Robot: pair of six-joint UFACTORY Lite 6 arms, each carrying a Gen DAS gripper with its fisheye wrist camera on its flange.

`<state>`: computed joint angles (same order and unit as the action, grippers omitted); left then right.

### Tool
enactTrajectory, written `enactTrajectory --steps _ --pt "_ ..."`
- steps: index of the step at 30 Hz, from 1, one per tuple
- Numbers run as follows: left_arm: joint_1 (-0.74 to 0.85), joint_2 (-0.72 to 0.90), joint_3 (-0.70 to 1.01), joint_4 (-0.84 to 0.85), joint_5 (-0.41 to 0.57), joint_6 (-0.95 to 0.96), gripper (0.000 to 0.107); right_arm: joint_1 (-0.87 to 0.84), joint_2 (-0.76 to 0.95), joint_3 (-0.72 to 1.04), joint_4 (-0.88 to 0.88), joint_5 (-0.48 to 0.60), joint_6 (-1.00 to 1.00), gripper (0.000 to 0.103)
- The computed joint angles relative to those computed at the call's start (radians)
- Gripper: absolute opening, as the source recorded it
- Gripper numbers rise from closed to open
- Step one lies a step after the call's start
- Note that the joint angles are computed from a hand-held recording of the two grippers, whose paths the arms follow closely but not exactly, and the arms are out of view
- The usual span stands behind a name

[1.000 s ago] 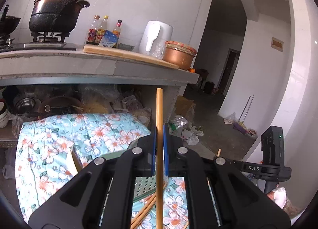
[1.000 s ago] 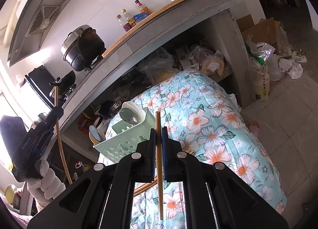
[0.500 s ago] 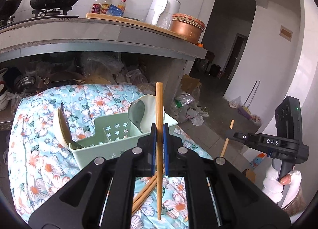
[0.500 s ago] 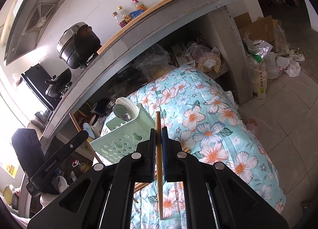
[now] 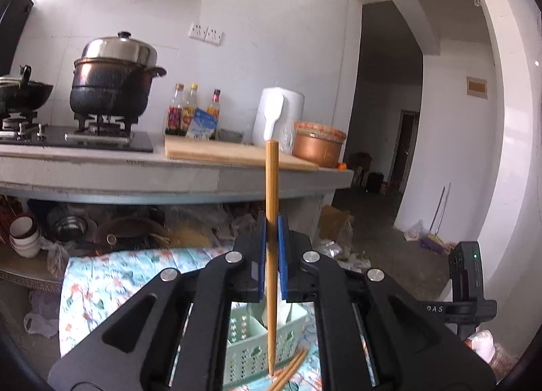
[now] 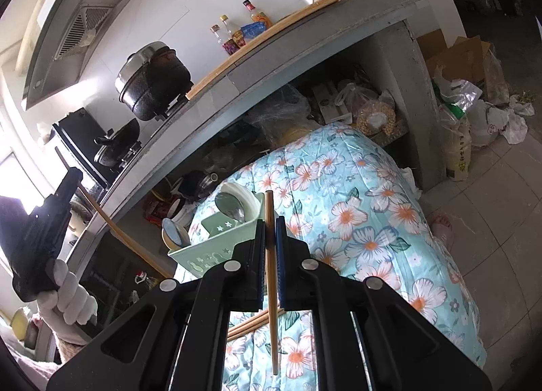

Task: Organize utensils
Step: 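Lift both held chopsticks and carry them above the green holder, then lower the chopsticks into the green holder and open both tools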

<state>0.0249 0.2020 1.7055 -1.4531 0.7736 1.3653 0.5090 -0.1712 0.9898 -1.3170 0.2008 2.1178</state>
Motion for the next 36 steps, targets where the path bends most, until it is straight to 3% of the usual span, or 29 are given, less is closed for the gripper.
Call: enactTrajectory --steps 5,12,14,17,21,26,28,31,34,36 --pt "-0.01 0.119 0.178 -0.047 -0.041 -0.022 0.005 -0.025 0.021 0.118 0.153 -0.02 -0.233 0.006" --pt "-0.085 0.384 0.448 0.101 -0.138 -0.173 0.005 -0.061 0.117 0.377 0.27 -0.043 -0.485 0.006" --pt "-0.101 0.411 0.443 0.118 -0.173 -0.161 0.005 -0.066 0.185 0.481 0.281 -0.043 -0.54 0.006" --pt "-0.116 0.437 0.428 0.13 -0.206 -0.131 0.006 -0.09 0.315 0.656 0.491 -0.066 -0.787 0.006" --pt "-0.112 0.468 0.431 0.147 -0.207 -0.134 0.006 -0.095 0.497 0.874 0.631 -0.053 -0.971 0.006" --pt "-0.109 0.495 0.429 0.179 -0.204 -0.145 0.006 -0.063 0.701 1.087 0.642 0.01 -1.036 0.006" --pt "-0.106 0.505 0.43 0.196 -0.201 -0.16 0.006 -0.051 0.755 1.125 0.676 0.031 -1.085 0.006" --pt "-0.096 0.521 0.443 0.222 -0.181 -0.199 0.007 -0.052 0.81 1.153 0.886 0.055 -1.281 0.006" --pt "-0.093 0.505 0.412 0.217 -0.178 -0.191 0.024 -0.055 0.813 1.124 0.96 0.056 -1.329 0.007" --pt "-0.088 0.485 0.379 0.195 -0.179 -0.164 0.029 -0.058 0.803 1.095 1.002 0.048 -1.352 0.008"
